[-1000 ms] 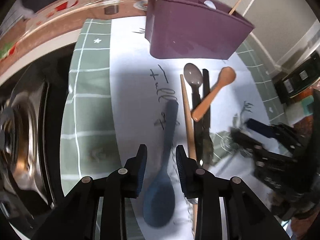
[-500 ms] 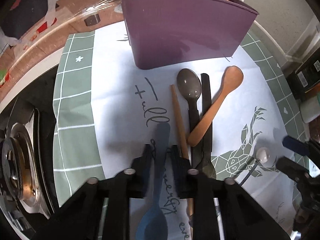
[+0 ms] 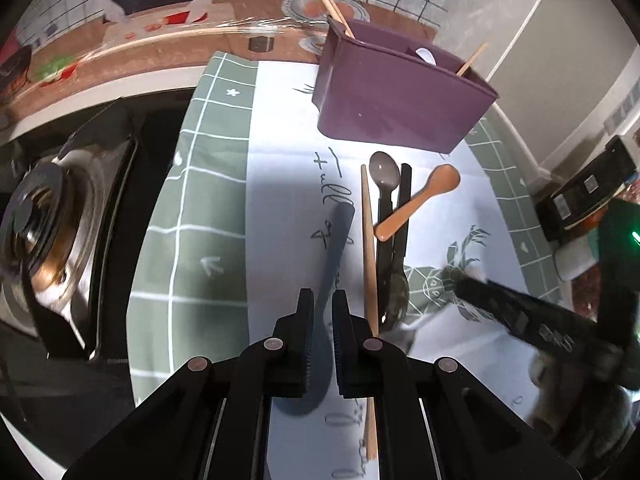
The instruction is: Organize utensils
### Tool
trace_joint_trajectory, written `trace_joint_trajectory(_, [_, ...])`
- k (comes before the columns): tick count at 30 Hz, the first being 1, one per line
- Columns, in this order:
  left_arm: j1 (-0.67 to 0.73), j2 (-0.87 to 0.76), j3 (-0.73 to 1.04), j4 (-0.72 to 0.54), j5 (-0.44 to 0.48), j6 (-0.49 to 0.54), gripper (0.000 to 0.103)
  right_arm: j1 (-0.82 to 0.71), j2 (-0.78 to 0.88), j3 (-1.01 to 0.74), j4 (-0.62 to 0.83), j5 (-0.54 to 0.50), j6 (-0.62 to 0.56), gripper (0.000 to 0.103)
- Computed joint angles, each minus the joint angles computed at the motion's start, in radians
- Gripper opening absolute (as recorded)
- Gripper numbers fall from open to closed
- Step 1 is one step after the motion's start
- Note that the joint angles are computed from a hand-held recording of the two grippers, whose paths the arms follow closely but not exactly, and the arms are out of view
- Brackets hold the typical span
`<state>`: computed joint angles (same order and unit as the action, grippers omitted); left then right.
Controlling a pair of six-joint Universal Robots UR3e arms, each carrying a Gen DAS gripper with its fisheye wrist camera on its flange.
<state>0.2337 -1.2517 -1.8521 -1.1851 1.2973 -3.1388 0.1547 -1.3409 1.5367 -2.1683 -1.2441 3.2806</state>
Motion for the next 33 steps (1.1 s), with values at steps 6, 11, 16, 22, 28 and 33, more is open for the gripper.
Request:
trace_joint_trajectory(6, [0.062, 0.053, -0.003, -0.083, -0.023, 0.033, 0.013, 0.115, 0.144, -0.158, -0.048, -0.1, -0.043, 0.043])
trace_joint_trajectory(11, [0.07, 0.028, 0.007, -0.096, -0.019, 0.04, 0.025, 0.183, 0.26, -0.303, -0.058, -0.213, -0.114, 0.042])
trace_joint_trajectory(16, [0.026, -0.067, 0.062, -0.078, -0.014, 0.048, 0.035, 0.163, 0.25, -0.318, -0.018, -0.182, -0.232, 0.02])
trace_joint_trajectory(22, [-0.054, -0.281, 0.258, -0.108, 0.02, 0.115, 0.035, 0.06, 0.158, -0.22, 0.023, -0.102, -0.323, 0.02])
trace_joint_trajectory(28, [-0.142, -0.497, 0.503, -0.202, 0.107, 0.145, 0.035, -0.039, 0.067, -0.142, 0.032, 0.015, -0.365, 0.02])
trace_joint_trajectory(33, [-0.163, -0.584, 0.605, -0.258, 0.12, 0.12, 0.033, -0.089, 0.001, -0.109, 0.021, 0.08, -0.389, 0.02])
